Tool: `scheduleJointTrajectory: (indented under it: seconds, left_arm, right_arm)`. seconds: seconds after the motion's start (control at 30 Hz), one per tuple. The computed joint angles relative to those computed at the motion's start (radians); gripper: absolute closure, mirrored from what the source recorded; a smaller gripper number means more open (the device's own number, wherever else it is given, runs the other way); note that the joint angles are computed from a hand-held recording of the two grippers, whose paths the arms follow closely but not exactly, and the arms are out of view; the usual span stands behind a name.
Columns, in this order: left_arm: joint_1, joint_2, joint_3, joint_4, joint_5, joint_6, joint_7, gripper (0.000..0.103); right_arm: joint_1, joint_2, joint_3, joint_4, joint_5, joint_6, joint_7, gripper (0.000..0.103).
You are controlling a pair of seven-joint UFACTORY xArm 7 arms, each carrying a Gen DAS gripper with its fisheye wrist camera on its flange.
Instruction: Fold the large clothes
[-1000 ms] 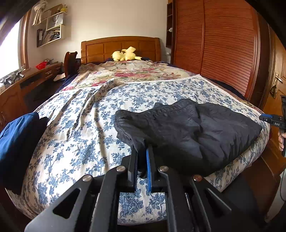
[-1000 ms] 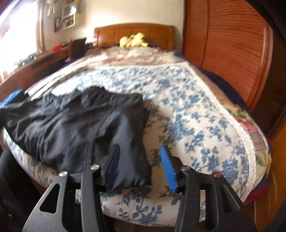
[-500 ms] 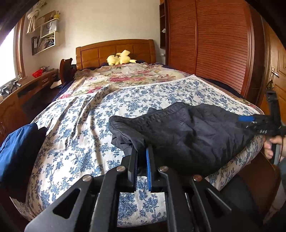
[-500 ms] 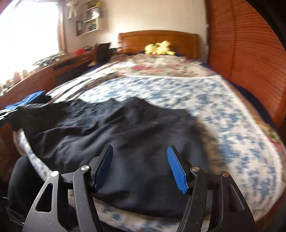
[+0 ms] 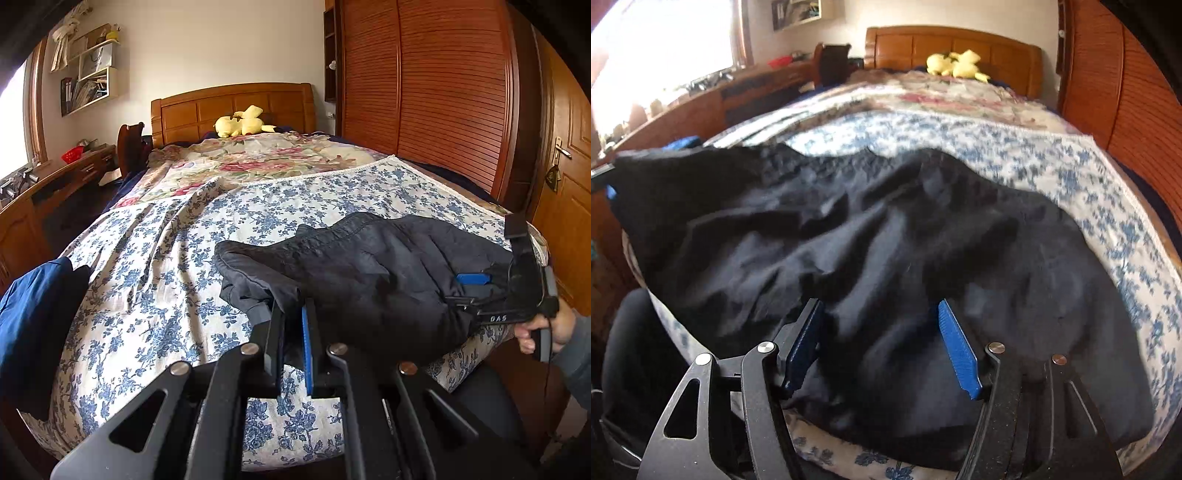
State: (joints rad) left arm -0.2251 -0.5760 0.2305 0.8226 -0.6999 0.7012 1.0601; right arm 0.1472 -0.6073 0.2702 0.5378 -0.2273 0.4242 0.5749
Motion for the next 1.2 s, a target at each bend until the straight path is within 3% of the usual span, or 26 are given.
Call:
scheduleJointTrajectory:
  seconds: [0.17,0.43,0.6,0.93,1.07,1.2]
  left_arm:
    - [-0.001,-0.002,-0.004,-0.002,-0.003,-0.004,-0.004,0.097]
    - [-0.053,-0.011,-0.053,0.063,0.006,0.018,-0.025,0.099]
    - [-0.139,0.030,-0.094,0.153,-0.031,0.033,-0.036,0.100]
    - [-0.276,0.190,-0.303,0.340,-0.038,0.090,-0.157,0.101]
    - [-0.310,0.200,-0.355,0.312,-0.022,0.065,-0.170,0.101]
    - [-0.319,0.190,-0.366,0.270,0.000,0.028,-0.195,0.100]
  right_arm:
    - [-0.010,-0.014,0.005,-0.052,-0.003,-0.070,0.022,0.037]
    - [-0.017,-0.072,0.006,-0.065,-0.002,-0.054,0.027,0.037]
    - [-0.028,-0.246,-0.034,-0.111,0.010,0.040,-0.001,0.038]
    - [-0.137,-0.687,-0.169,-0.223,0.035,0.307,-0.141,0.038]
    - [-0.184,-0.838,-0.199,-0.264,0.060,0.396,-0.174,0.038]
    - [-0.219,-0.925,-0.209,-0.278,0.072,0.469,-0.209,0.039]
